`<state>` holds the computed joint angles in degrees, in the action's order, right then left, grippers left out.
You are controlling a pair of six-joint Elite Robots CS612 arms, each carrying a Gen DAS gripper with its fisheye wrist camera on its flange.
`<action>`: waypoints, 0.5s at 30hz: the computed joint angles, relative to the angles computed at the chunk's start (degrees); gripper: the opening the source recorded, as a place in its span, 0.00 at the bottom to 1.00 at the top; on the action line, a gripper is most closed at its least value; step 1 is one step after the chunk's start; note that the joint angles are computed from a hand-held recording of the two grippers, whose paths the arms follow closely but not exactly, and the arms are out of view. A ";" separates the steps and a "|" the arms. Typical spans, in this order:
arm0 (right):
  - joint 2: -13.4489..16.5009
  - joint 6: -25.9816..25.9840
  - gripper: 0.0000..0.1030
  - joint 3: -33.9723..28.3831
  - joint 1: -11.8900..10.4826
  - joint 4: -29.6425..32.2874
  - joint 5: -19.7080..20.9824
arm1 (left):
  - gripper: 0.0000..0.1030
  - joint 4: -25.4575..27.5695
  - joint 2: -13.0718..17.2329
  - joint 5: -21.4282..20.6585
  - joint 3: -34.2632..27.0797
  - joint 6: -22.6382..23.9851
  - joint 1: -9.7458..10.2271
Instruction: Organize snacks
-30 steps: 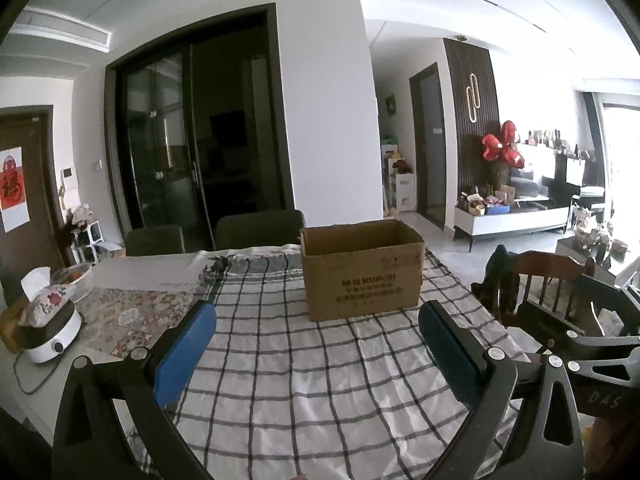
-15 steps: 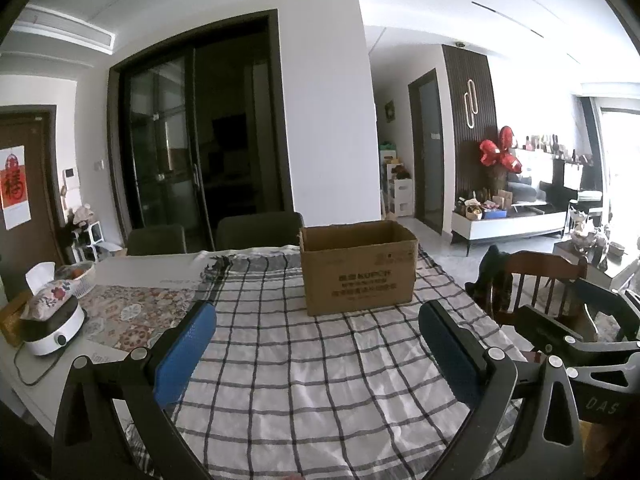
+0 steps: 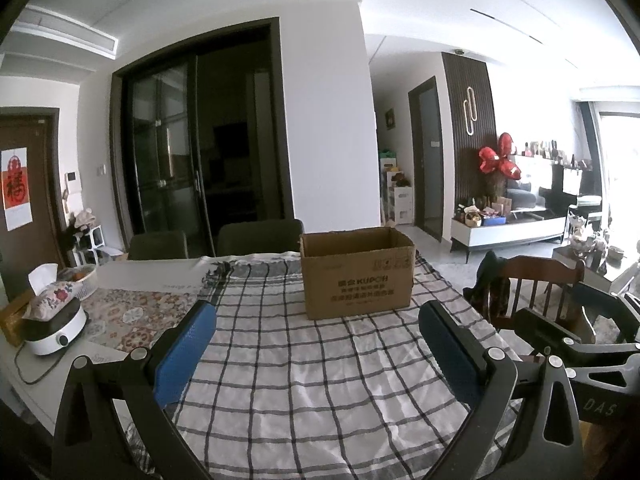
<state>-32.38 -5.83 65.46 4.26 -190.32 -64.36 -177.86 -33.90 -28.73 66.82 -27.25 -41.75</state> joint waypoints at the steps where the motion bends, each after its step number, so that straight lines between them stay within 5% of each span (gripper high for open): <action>1: 0.00 -0.02 0.95 0.02 0.00 0.00 0.00 | 1.00 0.25 -0.09 -0.02 0.11 -0.19 -0.01; 15: -0.39 -0.29 0.95 1.04 -0.05 0.09 0.69 | 1.00 2.00 -0.58 -0.49 1.11 -2.19 -0.02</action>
